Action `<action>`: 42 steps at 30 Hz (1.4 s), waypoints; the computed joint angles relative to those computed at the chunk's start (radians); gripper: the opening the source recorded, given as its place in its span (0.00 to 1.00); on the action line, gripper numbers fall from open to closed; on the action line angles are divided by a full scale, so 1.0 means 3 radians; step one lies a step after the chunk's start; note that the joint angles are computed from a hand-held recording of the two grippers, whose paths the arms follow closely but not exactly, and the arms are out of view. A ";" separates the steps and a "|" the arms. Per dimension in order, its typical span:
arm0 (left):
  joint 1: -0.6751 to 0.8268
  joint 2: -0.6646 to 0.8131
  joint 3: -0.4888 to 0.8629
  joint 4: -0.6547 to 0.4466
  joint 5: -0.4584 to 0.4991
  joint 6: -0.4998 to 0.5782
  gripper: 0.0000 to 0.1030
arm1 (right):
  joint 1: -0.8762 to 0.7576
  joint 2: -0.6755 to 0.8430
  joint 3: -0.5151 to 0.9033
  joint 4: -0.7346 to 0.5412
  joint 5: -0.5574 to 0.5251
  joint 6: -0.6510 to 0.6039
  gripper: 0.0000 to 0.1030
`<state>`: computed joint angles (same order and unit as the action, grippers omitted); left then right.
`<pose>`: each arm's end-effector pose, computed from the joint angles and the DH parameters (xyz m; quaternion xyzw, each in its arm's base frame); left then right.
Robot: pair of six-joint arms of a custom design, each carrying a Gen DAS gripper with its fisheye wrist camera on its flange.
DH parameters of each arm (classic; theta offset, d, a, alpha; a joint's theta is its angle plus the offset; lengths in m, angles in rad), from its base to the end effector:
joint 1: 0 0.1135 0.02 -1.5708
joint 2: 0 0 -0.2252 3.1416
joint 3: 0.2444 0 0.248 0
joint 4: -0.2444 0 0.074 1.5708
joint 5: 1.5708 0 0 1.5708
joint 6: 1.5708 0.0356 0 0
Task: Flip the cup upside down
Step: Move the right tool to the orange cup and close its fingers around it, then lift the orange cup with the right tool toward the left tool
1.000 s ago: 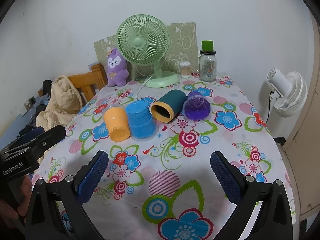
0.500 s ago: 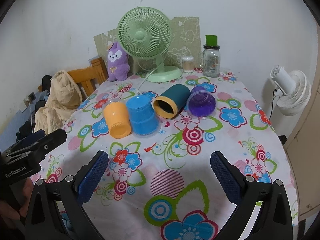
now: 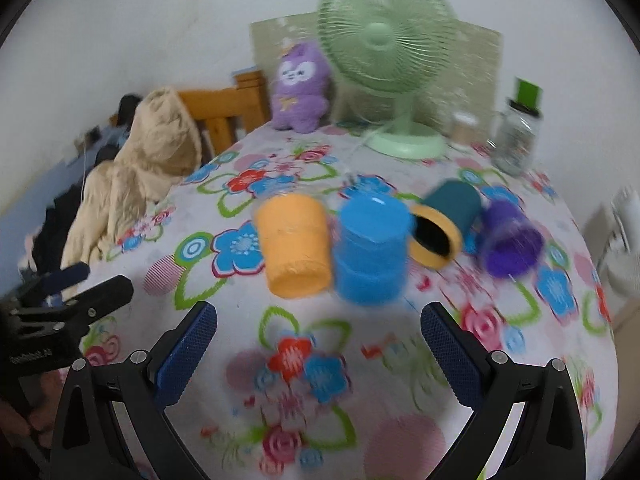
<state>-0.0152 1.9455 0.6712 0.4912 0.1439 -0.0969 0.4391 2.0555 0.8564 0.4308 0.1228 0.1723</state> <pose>0.3074 -0.0098 0.0334 -0.0100 0.9214 -0.0877 0.3784 0.3158 0.1435 0.0344 -0.0985 0.9139 0.0635 0.3888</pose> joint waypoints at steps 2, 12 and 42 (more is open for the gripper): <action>0.0066 0.0102 0.0120 -0.0068 0.0014 0.0039 1.00 | 0.0026 0.0183 0.0228 -0.0039 -0.0007 -0.0084 0.99; 0.0180 0.0344 0.0377 -0.0173 -0.0021 0.0128 1.00 | -0.0028 0.1113 0.1635 -0.0779 -0.0252 -0.0259 0.75; -0.0359 -0.0519 -0.1003 0.0583 0.0171 -0.0005 1.00 | 0.0264 -0.0084 -0.1026 0.0566 0.0597 0.1255 0.61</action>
<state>-0.1229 1.7899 0.3703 0.6662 0.1953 -0.0985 0.5185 2.0304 0.5487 0.6005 0.3020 0.5487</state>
